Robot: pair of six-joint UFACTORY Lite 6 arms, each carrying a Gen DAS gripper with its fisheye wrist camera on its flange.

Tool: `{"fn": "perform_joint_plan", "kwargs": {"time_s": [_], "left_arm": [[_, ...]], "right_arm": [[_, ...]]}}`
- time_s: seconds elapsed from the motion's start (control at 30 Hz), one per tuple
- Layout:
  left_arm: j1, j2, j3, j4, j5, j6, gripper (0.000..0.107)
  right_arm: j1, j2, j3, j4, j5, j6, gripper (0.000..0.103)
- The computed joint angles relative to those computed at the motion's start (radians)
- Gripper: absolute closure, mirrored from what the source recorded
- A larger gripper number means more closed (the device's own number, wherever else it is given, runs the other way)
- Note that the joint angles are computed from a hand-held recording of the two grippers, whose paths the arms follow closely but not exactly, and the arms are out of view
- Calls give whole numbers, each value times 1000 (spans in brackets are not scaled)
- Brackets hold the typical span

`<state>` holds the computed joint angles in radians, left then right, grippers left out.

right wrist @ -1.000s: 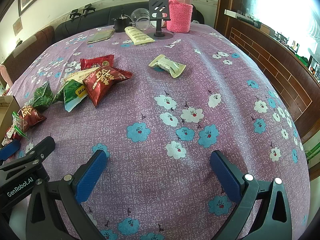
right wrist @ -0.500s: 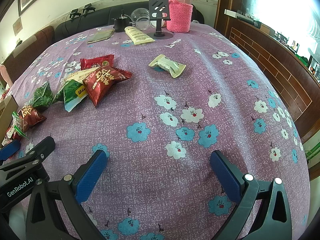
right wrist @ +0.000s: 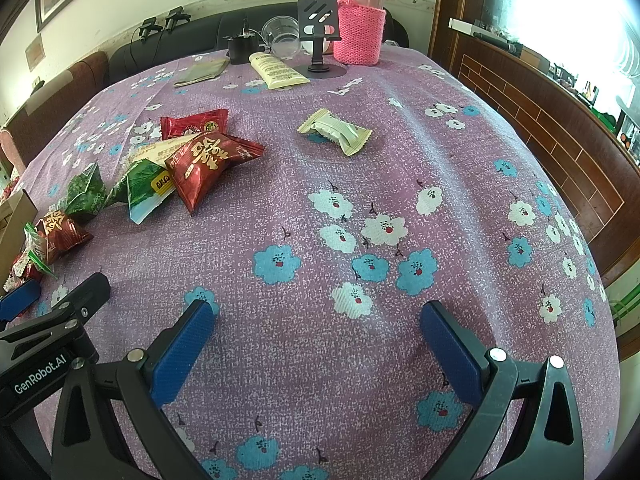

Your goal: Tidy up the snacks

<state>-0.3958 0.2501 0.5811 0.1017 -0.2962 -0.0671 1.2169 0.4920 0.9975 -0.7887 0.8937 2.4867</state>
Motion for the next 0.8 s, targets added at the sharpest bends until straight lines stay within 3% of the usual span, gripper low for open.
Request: {"fn": "perform_joint_plan", "kwargs": {"time_s": [0.8], "left_arm": [[-8, -2, 1, -58, 5, 23, 4]], "right_arm": [[-7, 20, 31, 32, 20, 16, 0]]}}
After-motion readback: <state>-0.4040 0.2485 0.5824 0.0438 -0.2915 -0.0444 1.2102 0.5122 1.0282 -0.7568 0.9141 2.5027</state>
